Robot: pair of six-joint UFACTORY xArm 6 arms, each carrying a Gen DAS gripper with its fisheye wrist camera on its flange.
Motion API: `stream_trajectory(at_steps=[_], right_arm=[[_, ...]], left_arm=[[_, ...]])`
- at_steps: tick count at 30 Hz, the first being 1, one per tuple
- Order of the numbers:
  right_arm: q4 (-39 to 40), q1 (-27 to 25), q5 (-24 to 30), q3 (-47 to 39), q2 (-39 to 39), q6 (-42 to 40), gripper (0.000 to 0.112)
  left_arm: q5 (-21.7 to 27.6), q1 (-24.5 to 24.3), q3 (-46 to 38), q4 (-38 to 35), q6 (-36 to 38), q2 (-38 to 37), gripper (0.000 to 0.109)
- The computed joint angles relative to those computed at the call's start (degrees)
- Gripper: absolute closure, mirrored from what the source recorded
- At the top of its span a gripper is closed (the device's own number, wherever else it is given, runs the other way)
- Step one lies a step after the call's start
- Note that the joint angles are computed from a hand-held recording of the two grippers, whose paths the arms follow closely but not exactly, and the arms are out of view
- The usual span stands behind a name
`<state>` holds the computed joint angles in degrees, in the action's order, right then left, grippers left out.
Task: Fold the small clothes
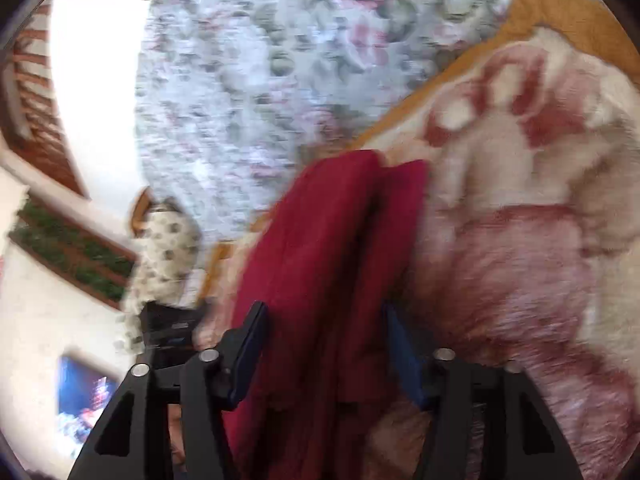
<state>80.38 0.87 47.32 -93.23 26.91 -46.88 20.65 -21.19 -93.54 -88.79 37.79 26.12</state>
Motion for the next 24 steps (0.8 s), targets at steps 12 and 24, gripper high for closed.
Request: stream_trajectory(at_steps=[12,24], right_arm=[[-2.12,4.19,-10.06,0.84,-3.09,-3.42,0.081],[-1.95,11.61,-30.35,-12.08,5.7,1.76,0.082]], left_arm=[[-11.74,-3.64,-0.18,9.09,-1.76,-0.34,0.075],[-3.58,3.13,-9.1,76.37,-57.42,7.25,0.058]])
